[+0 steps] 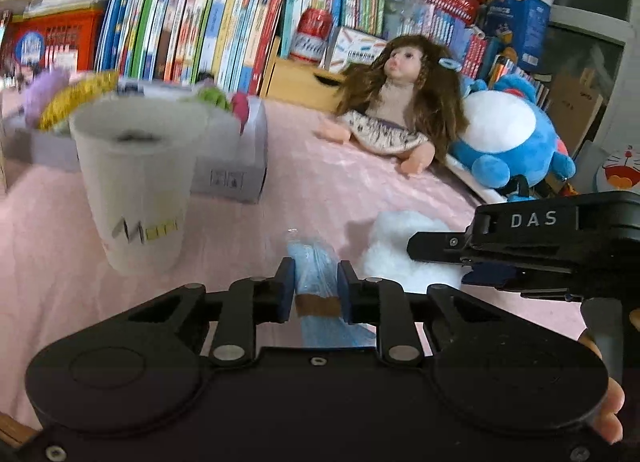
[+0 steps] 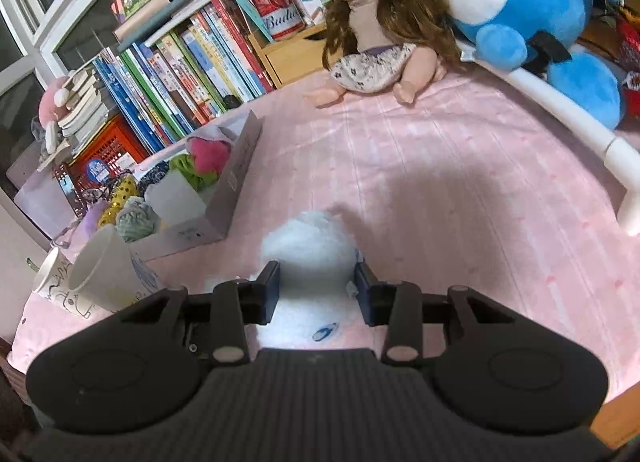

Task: Organize soft objects
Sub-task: 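Carry the fluffy ball with the right tool while the left carries the blue packet over the tray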

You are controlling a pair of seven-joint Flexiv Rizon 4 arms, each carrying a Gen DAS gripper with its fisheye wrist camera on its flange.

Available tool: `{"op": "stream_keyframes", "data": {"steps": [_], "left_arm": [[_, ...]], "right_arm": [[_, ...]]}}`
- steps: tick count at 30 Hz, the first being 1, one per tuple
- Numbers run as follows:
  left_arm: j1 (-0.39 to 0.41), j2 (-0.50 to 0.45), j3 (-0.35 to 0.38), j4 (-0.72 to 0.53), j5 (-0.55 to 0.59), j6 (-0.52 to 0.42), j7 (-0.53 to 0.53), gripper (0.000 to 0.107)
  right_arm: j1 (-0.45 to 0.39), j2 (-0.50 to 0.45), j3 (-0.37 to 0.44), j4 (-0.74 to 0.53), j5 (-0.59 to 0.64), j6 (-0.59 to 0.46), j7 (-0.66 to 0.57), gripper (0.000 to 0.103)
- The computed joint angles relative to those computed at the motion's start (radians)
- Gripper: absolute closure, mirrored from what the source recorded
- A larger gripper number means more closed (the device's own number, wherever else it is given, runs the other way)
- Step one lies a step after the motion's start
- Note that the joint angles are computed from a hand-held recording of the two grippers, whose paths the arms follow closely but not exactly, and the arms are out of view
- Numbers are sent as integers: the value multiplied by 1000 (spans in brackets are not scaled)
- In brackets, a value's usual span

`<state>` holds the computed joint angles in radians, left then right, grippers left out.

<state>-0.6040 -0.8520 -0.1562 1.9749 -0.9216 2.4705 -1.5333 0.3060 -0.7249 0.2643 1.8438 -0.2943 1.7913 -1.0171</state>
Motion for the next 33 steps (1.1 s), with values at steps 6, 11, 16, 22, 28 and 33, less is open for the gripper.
{"op": "stream_keyframes", "data": {"steps": [6, 11, 16, 22, 28, 33], "left_arm": [[-13, 71, 20, 42, -29, 15, 82, 86], [13, 162, 30, 107, -10, 17, 124, 86], [63, 275, 53, 183, 44, -7, 151, 86], [198, 417, 86, 262, 193, -107, 97, 86], [326, 486, 129, 268, 360, -246, 98, 86], [393, 472, 158, 221, 434, -375, 91, 86]], "right_arm": [[12, 20, -2, -14, -1, 27, -1, 59], [27, 28, 8, -54, -22, 21, -5, 59], [61, 20, 11, -124, -38, -7, -8, 59], [116, -6, 9, -231, -50, -57, -18, 59], [157, -54, 18, -350, -38, -139, -29, 59], [198, -96, 11, -442, -24, -215, -52, 59]]}}
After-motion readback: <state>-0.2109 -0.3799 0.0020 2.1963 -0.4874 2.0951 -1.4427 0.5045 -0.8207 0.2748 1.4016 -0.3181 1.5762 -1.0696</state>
